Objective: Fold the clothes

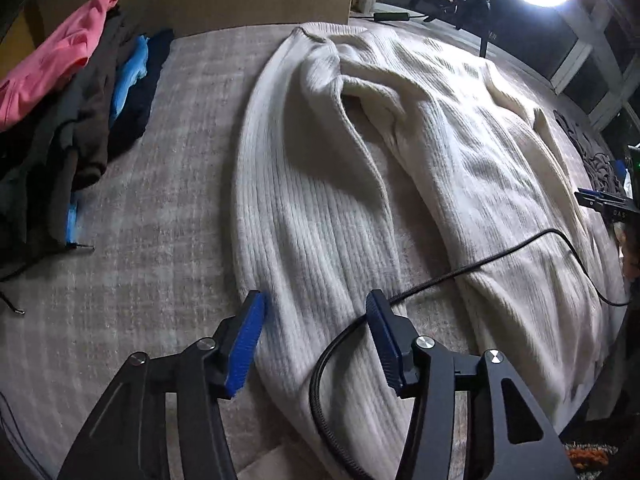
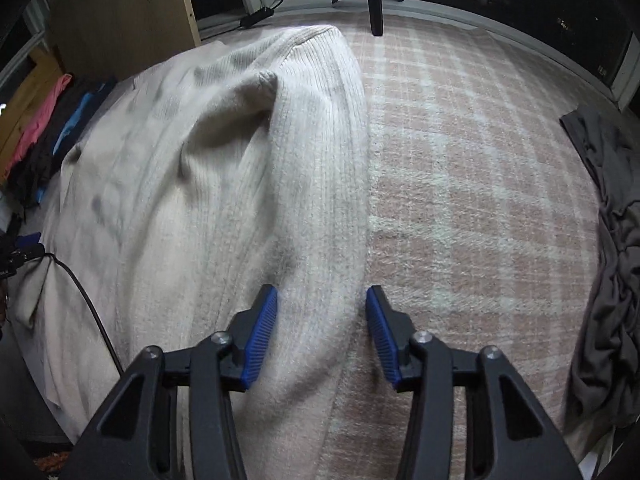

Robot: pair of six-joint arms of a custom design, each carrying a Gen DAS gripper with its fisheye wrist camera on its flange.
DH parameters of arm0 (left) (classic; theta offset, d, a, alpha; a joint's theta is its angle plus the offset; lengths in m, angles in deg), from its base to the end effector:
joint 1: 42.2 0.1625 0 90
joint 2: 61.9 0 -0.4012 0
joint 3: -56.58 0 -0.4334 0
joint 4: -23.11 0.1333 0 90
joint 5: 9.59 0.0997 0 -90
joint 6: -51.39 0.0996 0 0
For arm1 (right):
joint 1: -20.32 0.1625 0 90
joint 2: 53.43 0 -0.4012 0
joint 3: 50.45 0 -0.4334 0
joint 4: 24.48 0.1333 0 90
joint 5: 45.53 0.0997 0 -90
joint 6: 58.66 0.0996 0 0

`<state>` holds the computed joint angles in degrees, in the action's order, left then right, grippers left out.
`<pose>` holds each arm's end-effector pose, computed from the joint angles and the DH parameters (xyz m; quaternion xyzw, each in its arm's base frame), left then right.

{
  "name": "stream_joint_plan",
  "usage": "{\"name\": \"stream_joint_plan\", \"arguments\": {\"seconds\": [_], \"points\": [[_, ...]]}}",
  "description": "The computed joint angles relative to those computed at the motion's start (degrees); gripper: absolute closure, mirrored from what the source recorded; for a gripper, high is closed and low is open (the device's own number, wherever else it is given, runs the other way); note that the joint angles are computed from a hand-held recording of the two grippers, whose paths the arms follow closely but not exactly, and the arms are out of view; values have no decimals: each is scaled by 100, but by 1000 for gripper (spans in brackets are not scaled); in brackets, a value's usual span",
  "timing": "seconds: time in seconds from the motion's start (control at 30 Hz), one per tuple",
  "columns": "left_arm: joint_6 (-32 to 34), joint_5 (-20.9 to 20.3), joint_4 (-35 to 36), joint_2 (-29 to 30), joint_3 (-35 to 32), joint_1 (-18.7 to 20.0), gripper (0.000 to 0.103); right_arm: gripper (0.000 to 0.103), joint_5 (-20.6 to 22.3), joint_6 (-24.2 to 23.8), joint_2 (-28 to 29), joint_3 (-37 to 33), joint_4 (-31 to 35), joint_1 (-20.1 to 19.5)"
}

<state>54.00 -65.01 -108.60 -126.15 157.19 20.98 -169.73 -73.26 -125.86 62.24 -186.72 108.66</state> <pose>-0.1149 -0.6481 0.1946 0.2289 0.9260 -0.1058 0.2809 0.0605 -0.5820 0.2478 0.0231 -0.9221 0.2207 0.3171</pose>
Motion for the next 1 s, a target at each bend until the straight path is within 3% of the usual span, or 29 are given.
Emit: {"name": "stream_joint_plan", "arguments": {"seconds": [0.03, 0.07, 0.13, 0.23, 0.3, 0.33, 0.4, 0.47, 0.53, 0.57, 0.63, 0.7, 0.8, 0.93, 1.0], "points": [[22, 8, -46, 4, 8, 0, 90, 95, 48, 38, -22, 0, 35, -7], [8, 4, -39, 7, -6, 9, 94, 96, 90, 77, -45, -1, 68, -12], [-42, -209, -3, -38, -55, 82, 96, 97, 142, 106, -97, -6, 106, -13], [-133, -184, -12, -139, -71, 85, 98, 97, -198, -42, -230, 57, -121, 118], [-108, -4, -133, -261, -49, 16, 99, 98, -664, -212, -315, 61, -451, 233], [-96, 127, -200, -332, -62, -13, 99, 98, -1138, -388, -291, 30, -778, 311], [-43, 612, -368, -396, -134, -50, 98, 97, -1674, -607, -276, -89, -1069, 341], [-76, 947, -317, -365, -350, 5, 97, 95, -1940, -526, -392, -185, -838, 347], [-257, 961, -22, -431, -579, 92, 97, 91, -1878, -150, -648, -216, -137, 322], [-243, 980, -45, -549, -547, 72, 97, 91, -1997, -188, -740, -176, -146, 414], [-81, 1038, -59, -898, -393, -31, 97, 88, -1854, -159, -1105, 49, -112, 573], [40, 1089, 39, -1304, -212, -205, 91, 81, -1147, 226, -1568, 185, 509, 594], [-217, 729, 403, -1755, -15, -427, 81, 64, -104, 570, -1983, 319, 1046, 566], [-386, 30, 326, -1811, 387, -636, 77, 64, 487, 341, -1262, 115, 645, 429], [-215, -253, 41, -1532, 512, -639, 75, 64, 659, 304, -686, -175, 510, 310]]}}
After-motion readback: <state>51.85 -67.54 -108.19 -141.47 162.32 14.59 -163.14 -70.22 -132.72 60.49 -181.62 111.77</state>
